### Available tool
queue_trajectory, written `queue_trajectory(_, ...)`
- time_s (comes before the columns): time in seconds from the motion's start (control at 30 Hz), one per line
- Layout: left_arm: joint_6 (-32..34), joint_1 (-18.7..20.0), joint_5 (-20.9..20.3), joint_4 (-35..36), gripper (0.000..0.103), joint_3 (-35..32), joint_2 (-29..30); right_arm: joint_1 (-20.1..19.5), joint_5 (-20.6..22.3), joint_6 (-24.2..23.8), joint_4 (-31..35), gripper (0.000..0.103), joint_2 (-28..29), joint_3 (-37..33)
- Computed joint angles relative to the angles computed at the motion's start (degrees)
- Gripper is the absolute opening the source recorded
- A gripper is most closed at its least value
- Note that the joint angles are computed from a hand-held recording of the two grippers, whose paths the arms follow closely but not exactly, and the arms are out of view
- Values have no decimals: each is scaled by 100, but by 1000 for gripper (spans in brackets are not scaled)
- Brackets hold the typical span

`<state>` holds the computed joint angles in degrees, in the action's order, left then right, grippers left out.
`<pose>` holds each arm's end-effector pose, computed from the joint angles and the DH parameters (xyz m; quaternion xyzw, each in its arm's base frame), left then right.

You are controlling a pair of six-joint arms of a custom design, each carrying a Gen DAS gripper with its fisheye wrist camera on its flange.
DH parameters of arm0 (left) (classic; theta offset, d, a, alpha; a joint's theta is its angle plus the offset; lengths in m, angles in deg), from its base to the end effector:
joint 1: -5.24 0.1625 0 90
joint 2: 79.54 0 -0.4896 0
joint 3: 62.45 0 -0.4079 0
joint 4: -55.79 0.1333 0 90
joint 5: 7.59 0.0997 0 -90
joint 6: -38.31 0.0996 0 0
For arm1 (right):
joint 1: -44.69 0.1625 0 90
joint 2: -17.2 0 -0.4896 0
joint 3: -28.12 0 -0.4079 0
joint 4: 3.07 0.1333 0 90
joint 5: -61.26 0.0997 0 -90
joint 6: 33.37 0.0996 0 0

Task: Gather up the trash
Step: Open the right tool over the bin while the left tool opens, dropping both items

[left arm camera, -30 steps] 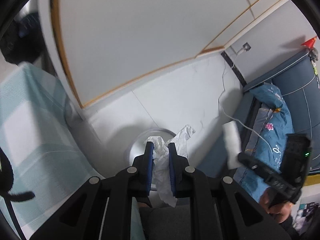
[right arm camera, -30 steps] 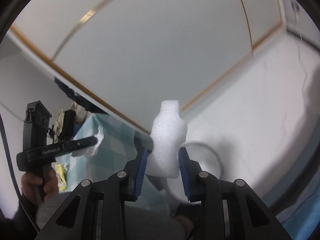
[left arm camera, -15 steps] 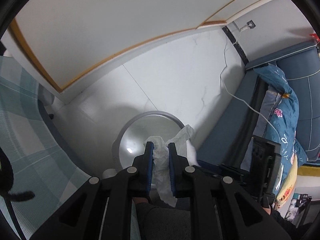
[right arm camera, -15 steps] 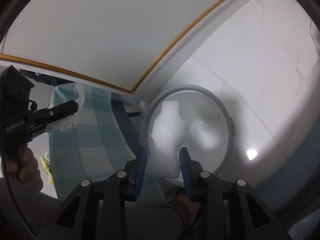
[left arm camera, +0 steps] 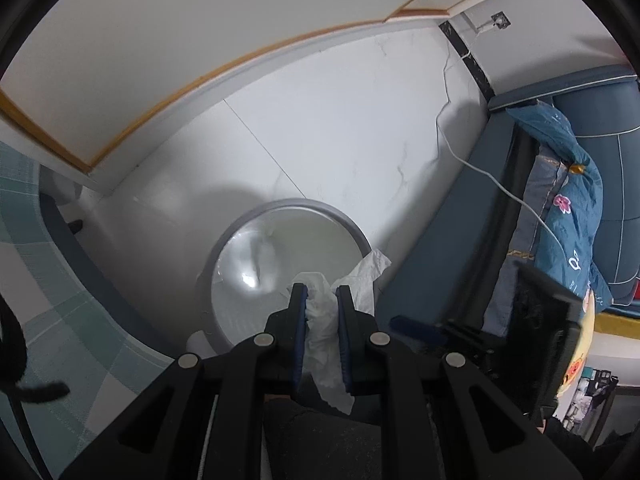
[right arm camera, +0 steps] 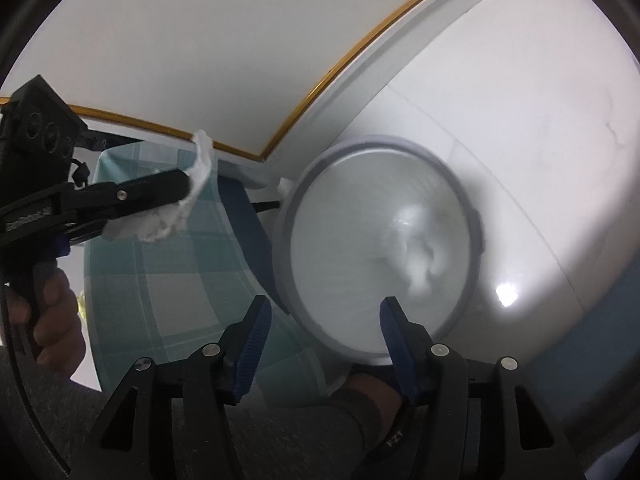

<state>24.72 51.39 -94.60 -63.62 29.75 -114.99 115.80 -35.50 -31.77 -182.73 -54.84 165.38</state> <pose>-0.3611 -0.5758 -0.0288 0.2595 0.9361 0.1950 0.1358 -0.0318 -0.4686 0.2091 -0.1858 -0.9579 0.2002 0.0887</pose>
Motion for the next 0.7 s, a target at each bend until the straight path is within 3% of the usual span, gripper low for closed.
queue_trajectory(0.4,-1,-45,171,521,11,-168,222,287,-1032,103,-1008,77,-143,178)
queue_trajectory(0.6,-47,-97,350,673,12,-208,283,352,-1158,130,-1235,82,-97,193)
queue_trajectory(0.7,-21,-121,411,742,22,-221,303,324,-1116,112,-1294,83,-117,204)
